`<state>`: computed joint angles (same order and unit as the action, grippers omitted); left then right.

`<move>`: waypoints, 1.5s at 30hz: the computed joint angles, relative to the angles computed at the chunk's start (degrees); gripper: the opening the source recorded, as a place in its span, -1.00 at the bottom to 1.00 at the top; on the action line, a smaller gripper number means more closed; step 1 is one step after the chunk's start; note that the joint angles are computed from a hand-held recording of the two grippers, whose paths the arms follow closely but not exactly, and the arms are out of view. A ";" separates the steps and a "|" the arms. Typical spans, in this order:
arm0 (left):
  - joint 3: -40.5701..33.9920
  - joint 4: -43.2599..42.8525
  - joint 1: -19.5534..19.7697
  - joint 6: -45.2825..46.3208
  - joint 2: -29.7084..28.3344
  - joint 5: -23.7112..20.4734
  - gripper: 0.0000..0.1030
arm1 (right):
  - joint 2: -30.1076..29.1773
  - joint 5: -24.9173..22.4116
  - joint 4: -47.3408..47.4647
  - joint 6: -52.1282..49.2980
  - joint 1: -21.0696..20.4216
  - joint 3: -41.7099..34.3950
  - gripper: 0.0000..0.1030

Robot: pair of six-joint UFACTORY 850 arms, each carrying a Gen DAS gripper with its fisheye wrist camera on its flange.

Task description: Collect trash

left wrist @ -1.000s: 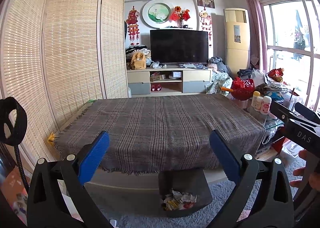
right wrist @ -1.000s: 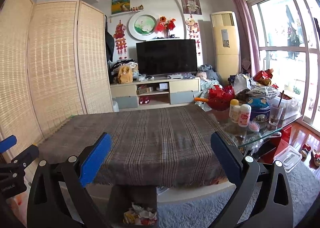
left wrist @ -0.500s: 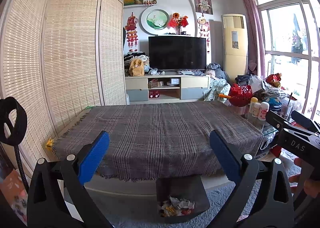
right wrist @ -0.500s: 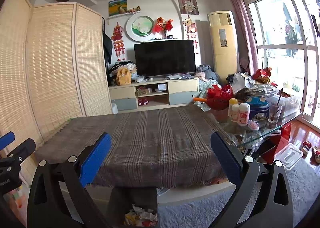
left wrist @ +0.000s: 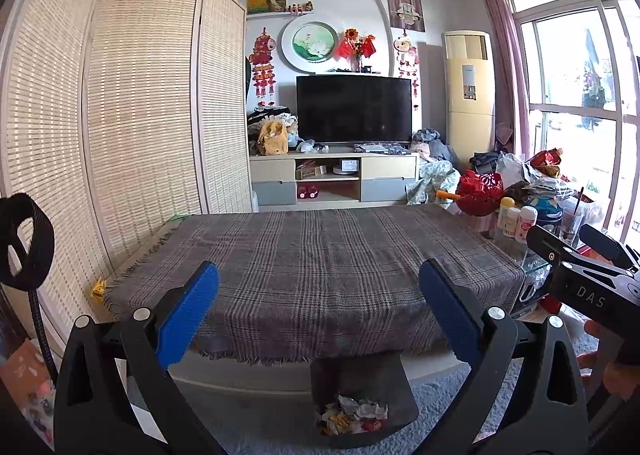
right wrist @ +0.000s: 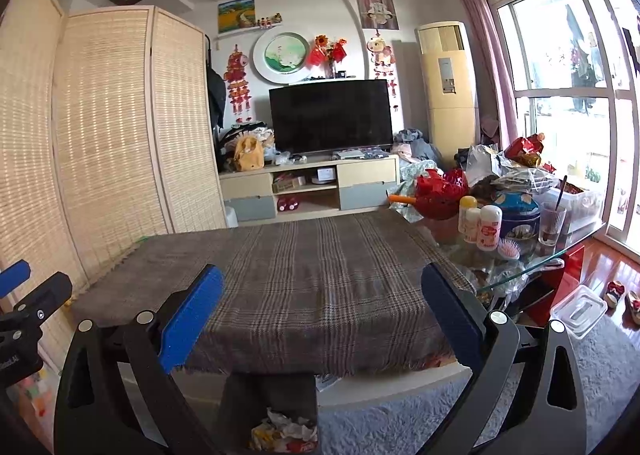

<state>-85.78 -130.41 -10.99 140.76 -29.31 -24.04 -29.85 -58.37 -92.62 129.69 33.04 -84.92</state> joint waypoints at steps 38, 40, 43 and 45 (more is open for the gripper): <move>-0.69 3.57 0.34 -4.10 -0.23 0.24 0.84 | 0.03 0.32 0.27 0.26 -0.03 -0.25 0.94; -0.83 3.57 0.22 -4.11 -0.31 0.58 0.84 | -0.11 0.19 0.32 0.37 0.00 -0.30 0.94; -0.80 3.03 0.03 -3.60 -0.25 0.83 0.84 | -0.24 0.43 0.48 0.64 -0.07 -0.34 0.94; -0.83 3.12 0.09 -3.67 -0.30 0.77 0.84 | -0.32 0.39 0.52 0.77 -0.07 -0.41 0.94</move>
<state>-86.61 -127.28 -10.90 137.08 -29.61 -23.27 -30.17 -57.98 -92.10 130.46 32.97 -85.32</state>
